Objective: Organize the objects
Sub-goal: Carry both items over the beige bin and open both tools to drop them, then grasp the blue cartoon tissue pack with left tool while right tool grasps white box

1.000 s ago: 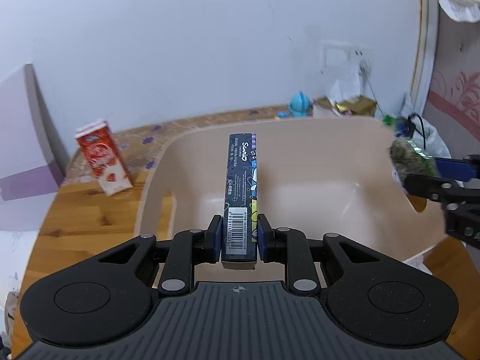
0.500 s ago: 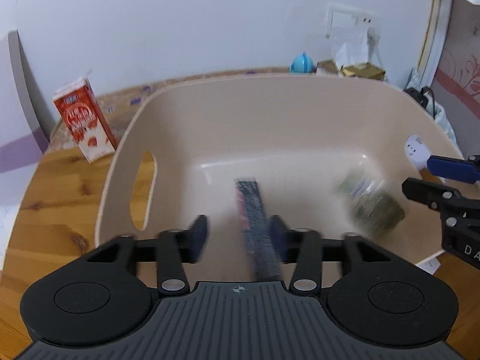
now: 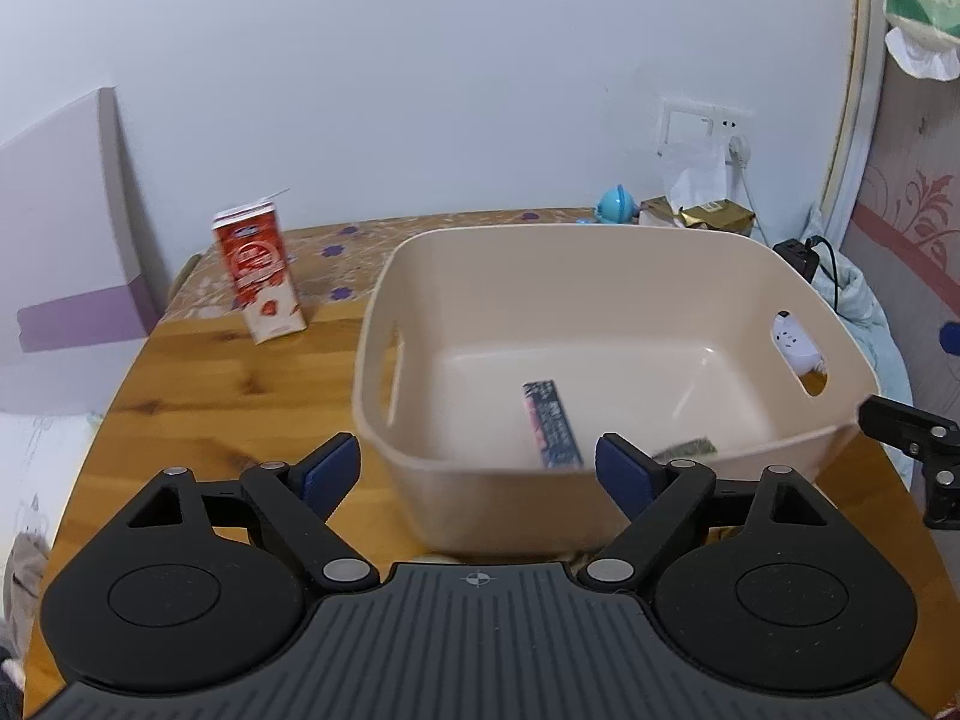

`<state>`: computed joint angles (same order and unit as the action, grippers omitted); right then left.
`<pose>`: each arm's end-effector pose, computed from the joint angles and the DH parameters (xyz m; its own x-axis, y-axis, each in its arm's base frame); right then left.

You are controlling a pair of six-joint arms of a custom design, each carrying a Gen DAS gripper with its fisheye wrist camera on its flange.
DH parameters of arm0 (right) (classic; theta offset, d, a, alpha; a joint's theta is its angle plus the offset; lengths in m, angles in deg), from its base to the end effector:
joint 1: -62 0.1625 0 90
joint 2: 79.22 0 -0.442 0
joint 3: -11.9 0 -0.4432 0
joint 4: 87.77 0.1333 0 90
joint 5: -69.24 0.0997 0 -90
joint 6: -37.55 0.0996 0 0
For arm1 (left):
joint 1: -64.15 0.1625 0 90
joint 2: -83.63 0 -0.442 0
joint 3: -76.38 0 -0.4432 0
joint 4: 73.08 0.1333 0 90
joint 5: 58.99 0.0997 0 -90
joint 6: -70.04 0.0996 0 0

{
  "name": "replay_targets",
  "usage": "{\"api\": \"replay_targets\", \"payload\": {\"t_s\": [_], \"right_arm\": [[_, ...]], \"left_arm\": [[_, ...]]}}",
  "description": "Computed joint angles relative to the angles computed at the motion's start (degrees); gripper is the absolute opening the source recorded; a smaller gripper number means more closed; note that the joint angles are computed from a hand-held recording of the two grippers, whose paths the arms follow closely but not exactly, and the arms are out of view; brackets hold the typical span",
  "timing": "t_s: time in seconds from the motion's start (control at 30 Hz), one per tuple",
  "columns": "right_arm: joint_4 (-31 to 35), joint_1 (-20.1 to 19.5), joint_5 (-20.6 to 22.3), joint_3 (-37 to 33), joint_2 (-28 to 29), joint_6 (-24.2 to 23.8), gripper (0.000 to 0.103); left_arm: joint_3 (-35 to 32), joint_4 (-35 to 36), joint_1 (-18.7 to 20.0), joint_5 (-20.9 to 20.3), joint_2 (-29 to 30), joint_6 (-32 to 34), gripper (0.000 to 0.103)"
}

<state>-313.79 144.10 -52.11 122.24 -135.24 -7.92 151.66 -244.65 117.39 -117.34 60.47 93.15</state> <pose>-0.0023 -0.6096 0.2554 -0.5577 0.3380 0.7581 -0.5387 0.5475 -0.6404 -0.3343 -0.7576 -0.0383 -0.5647 0.5523 -0.6132 0.8076 0.5228 -0.2729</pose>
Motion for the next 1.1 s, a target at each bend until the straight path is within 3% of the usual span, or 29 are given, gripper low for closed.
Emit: {"api": "replay_targets", "payload": {"t_s": [0.23,0.43,0.63,1.1], "right_arm": [[-0.62,-0.71,-2.74,3.58,-0.8,1.47,0.103],[0.32,-2.55,-3.04,5.62,-0.67,4.33,0.103],[2.37,-3.72,-4.64,5.57,0.55,4.74,0.103],[4.44,-5.77,-4.7,2.81,4.04,5.75,0.103]], "left_arm": [[5.34,-2.86,0.58,0.51,-3.34,0.56,0.091],[7.92,-1.28,2.0,2.37,-4.66,-0.54,0.091],[8.39,3.04,3.93,3.62,-5.14,-2.55,0.091],[5.86,8.98,6.31,3.69,-3.67,0.7,0.091]]}}
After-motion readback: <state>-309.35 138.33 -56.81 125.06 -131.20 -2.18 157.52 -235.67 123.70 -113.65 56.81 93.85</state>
